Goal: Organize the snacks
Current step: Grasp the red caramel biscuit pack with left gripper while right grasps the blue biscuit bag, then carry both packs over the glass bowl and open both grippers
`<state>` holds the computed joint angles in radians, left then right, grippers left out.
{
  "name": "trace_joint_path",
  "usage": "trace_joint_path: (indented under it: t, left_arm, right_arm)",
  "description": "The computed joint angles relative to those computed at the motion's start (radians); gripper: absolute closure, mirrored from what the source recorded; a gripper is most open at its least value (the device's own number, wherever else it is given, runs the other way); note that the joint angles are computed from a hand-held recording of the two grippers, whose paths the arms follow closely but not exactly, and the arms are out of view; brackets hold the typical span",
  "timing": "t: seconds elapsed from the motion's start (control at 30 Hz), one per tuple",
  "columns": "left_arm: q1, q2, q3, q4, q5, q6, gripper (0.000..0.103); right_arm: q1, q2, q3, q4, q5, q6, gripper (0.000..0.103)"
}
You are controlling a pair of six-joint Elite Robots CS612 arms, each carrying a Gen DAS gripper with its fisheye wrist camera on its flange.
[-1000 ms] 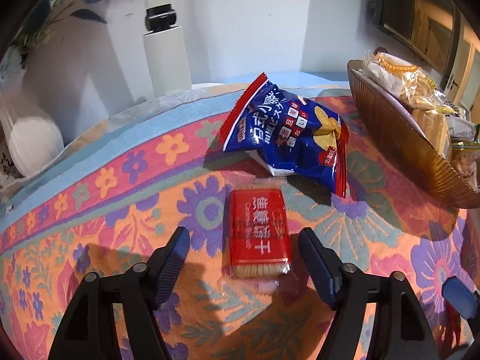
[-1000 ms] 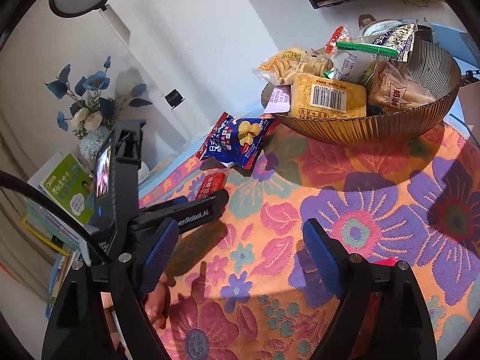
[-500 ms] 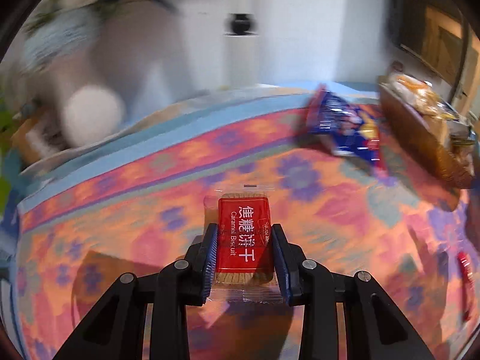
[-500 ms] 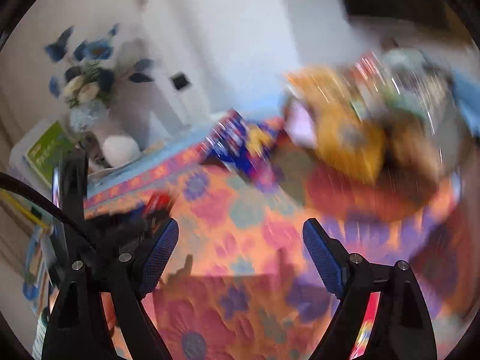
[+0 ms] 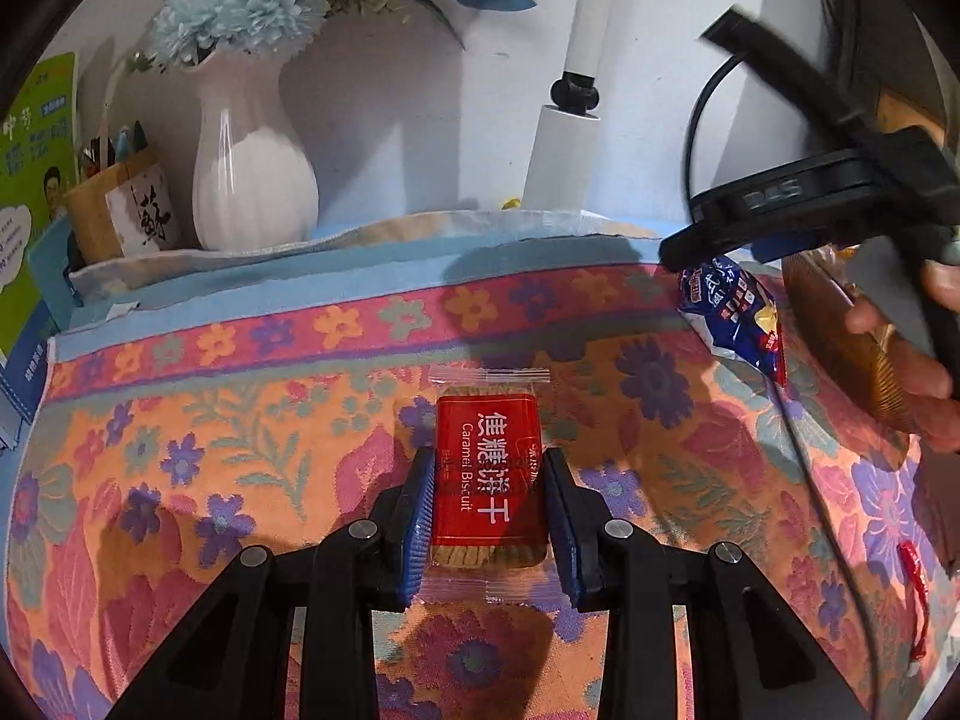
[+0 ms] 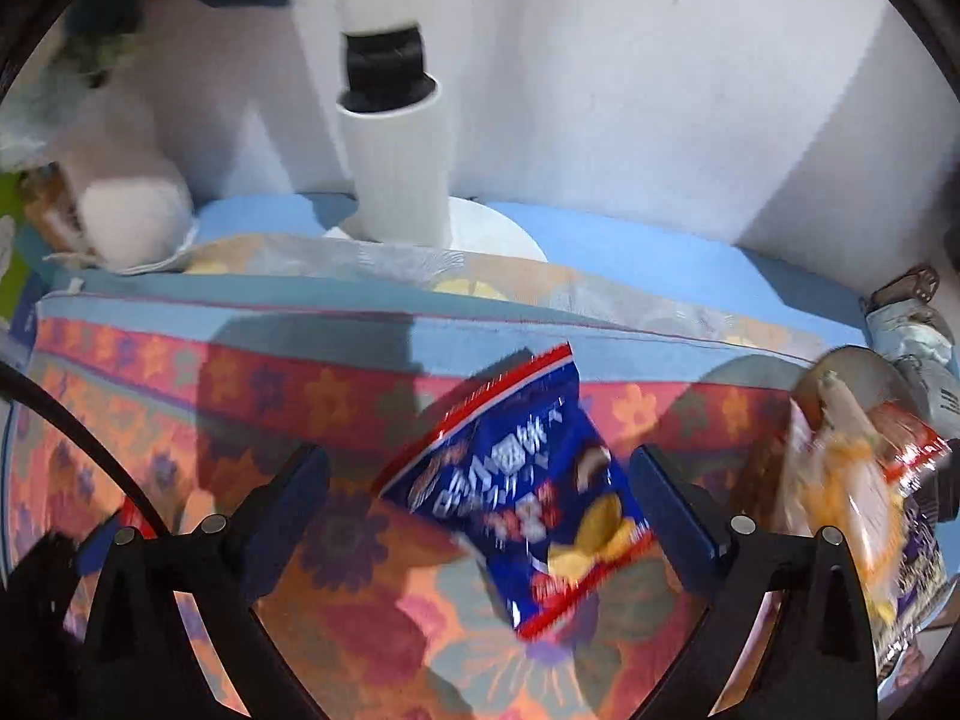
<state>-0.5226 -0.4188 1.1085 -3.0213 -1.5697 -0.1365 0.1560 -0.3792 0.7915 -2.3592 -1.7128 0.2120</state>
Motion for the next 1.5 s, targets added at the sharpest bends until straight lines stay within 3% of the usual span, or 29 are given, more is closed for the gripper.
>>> trace_joint_path:
  t: [0.07, 0.2, 0.3, 0.37, 0.43, 0.53, 0.57, 0.67, 0.73, 0.83, 0.9, 0.97, 1.0, 1.03, 1.17, 1.37, 1.5]
  left_arm:
    - [0.004, 0.001, -0.002, 0.006, -0.010, -0.015, 0.070]
    - [0.008, 0.002, -0.005, 0.016, -0.024, -0.033, 0.070]
    - [0.009, 0.003, -0.006, 0.014, -0.028, -0.032, 0.070]
    - [0.008, -0.001, 0.003, 0.009, -0.027, -0.030, 0.070]
    - [0.009, 0.001, 0.000, 0.014, -0.029, -0.027, 0.070]
    - [0.008, 0.000, 0.003, 0.005, -0.027, -0.023, 0.070]
    - [0.008, -0.001, 0.007, -0.004, -0.030, -0.021, 0.070]
    - [0.010, -0.001, 0.009, -0.011, -0.038, -0.017, 0.070]
    - [0.010, 0.000, 0.007, -0.006, -0.039, -0.022, 0.070]
    - [0.010, 0.001, 0.001, 0.007, -0.039, -0.027, 0.070]
    - [0.011, 0.003, -0.002, 0.010, -0.038, -0.030, 0.070]
    - [0.011, 0.004, -0.004, 0.011, -0.040, -0.030, 0.070]
    - [0.010, 0.003, -0.003, 0.010, -0.040, -0.030, 0.070]
    - [0.010, 0.004, -0.003, 0.009, -0.040, -0.029, 0.070]
    - [0.012, 0.004, -0.002, 0.000, -0.047, -0.028, 0.070]
    - [0.007, 0.000, 0.010, -0.021, -0.035, -0.016, 0.070]
    - [-0.003, -0.005, 0.027, -0.052, 0.012, -0.001, 0.070]
  right_arm:
    - [-0.003, 0.029, -0.060, 0.082, -0.017, 0.029, 0.003]
    - [-0.016, 0.029, -0.059, 0.159, 0.074, 0.096, 0.001]
    - [-0.022, -0.012, 0.011, 0.172, 0.192, 0.143, 0.000]
    - [-0.035, -0.044, 0.084, 0.149, 0.374, 0.176, 0.002]
    - [-0.035, -0.061, 0.129, 0.120, 0.431, 0.160, 0.003]
    - [-0.011, -0.068, 0.146, 0.070, 0.272, 0.166, 0.003]
    - [-0.011, -0.067, 0.152, 0.047, 0.258, 0.195, 0.003]
    - [-0.034, -0.061, 0.186, -0.050, 0.345, 0.349, 0.000]
    - [-0.042, -0.067, 0.217, -0.141, 0.358, 0.428, 0.000]
    - [-0.054, -0.069, 0.245, -0.230, 0.389, 0.500, 0.000]
    - [-0.053, -0.075, 0.269, -0.287, 0.369, 0.519, 0.003]
    - [-0.043, -0.081, 0.279, -0.307, 0.306, 0.500, 0.021]
    - [-0.031, -0.083, 0.277, -0.299, 0.225, 0.476, 0.047]
    - [-0.021, -0.085, 0.278, -0.293, 0.159, 0.451, 0.052]
    - [-0.004, -0.101, 0.335, -0.384, 0.104, 0.358, 0.059]
    - [0.015, -0.179, 0.516, -0.507, 0.225, 0.233, 0.060]
    - [0.035, -0.238, 0.663, -0.622, 0.240, 0.185, 0.060]
